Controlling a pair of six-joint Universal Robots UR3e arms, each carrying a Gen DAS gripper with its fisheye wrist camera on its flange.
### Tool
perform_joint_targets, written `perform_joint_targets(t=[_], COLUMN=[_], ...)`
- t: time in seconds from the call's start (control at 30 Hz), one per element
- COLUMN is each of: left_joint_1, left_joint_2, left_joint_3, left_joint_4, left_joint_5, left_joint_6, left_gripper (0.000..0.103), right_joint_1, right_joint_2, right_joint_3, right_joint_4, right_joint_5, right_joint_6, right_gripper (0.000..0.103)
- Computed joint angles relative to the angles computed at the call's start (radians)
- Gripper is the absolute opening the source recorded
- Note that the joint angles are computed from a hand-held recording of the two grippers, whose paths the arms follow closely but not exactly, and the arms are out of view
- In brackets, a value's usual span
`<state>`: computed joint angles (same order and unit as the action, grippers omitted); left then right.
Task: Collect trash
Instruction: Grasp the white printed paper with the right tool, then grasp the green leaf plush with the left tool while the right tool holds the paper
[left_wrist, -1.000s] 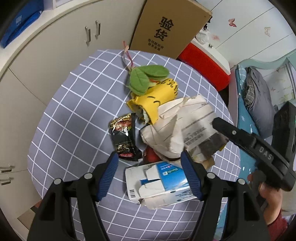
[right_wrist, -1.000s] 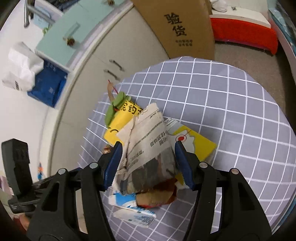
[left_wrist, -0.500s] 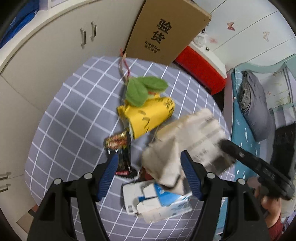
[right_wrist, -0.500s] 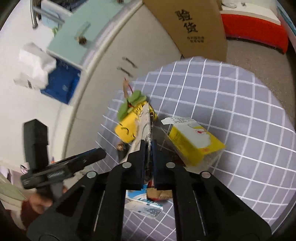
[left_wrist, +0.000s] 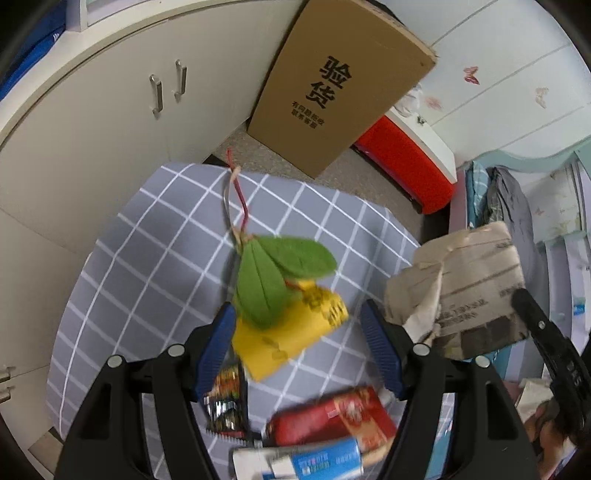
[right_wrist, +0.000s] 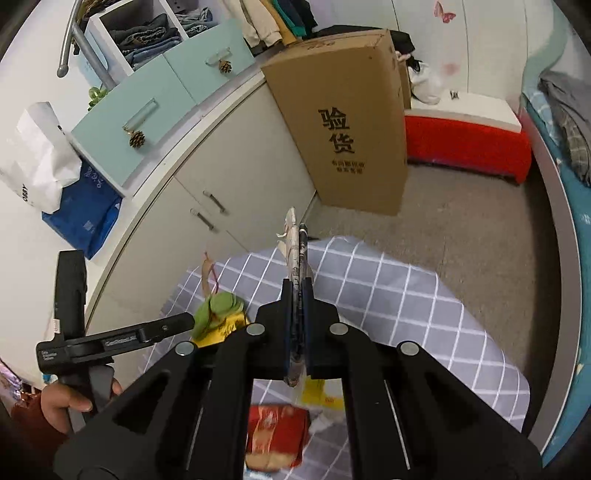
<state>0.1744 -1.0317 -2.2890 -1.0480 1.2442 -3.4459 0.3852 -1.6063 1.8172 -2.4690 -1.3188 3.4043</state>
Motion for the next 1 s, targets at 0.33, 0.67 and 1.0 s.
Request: perform_joint_targets(t=[0.33,0.67,1.0], left_joint_1=[0.016,-0.077,-0.532], left_joint_2=[-0.253,-0.058,-0.226], left_joint_3=[-0.004,0.127,0.477], left_joint_4=[0.151,0.068,0.083], left_joint_5=[0.021,0.033,0.279], left_joint_6=[0.032,-0.039,-0.352], left_gripper=[0.009,0.007,0.007], right_joint_1=[0.055,-0.012,-0.29], right_joint_2=[0.112,0.003,-0.365], right_joint_3=[-0.055,-0.03,0.048], right_joint_4=[-0.056,-0.007,0.253], right_joint_5=[-0.013,0.093,0.313], right_joint_6=[0.012,0.042,-0.128], right_gripper=[0.005,0.005,0.005])
